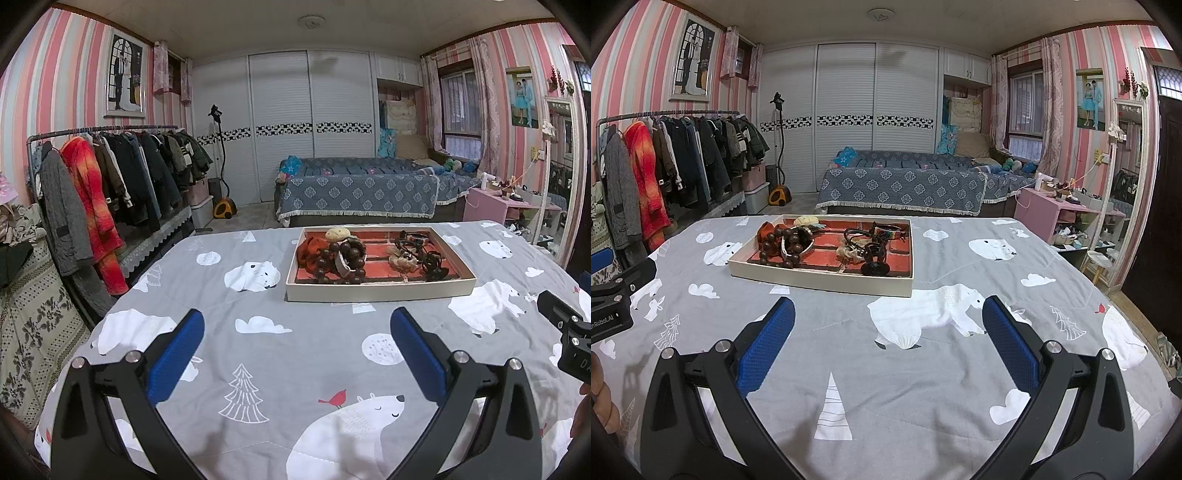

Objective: Organize jewelry

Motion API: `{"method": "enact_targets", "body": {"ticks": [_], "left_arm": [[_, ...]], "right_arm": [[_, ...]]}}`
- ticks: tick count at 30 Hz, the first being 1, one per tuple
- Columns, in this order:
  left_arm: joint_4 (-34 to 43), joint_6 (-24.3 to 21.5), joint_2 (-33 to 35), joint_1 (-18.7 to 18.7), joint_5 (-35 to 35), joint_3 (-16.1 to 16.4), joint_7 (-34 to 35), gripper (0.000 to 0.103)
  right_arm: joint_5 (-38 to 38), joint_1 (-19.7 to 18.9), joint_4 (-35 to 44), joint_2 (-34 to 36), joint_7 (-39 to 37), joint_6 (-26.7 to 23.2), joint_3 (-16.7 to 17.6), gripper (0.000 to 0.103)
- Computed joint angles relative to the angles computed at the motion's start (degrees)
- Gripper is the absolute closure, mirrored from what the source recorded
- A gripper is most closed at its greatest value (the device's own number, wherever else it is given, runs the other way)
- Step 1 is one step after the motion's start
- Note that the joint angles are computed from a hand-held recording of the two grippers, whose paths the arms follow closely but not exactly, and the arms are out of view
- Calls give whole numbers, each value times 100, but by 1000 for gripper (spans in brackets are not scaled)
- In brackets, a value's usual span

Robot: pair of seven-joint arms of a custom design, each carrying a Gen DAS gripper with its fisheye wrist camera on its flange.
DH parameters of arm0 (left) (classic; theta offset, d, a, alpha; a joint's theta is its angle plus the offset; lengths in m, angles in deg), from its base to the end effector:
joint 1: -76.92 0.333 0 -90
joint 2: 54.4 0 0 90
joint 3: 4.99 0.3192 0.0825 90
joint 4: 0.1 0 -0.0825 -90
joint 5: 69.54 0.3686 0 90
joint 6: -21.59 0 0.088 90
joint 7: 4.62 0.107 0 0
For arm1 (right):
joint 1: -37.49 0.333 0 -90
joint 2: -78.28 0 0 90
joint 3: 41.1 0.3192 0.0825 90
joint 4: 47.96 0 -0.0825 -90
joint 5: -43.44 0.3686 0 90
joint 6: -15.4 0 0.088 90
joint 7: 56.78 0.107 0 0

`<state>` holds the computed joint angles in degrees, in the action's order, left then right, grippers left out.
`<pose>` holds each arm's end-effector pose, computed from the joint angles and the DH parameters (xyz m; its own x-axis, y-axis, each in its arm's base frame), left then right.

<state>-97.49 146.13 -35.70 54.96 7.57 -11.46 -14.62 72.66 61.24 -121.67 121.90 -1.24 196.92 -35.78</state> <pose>0.6049 -0.2756 0.4545 0.5174 -0.8526 -0.0729 -0.4130 -0.1742 -0.8939 0.7097 0.3138 0.4322 0.4882 -0.8724 0.0241 -0.3704 -0.2320 -0.8994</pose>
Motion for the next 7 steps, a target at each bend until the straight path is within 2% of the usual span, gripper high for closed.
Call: {"method": "enact_targets", "body": {"ticks": [7], "left_arm": [[-35,63,-27,39,-52,1,5,4]], "right_arm": [[-11,22,5,8,23,-4,-39,4]]}}
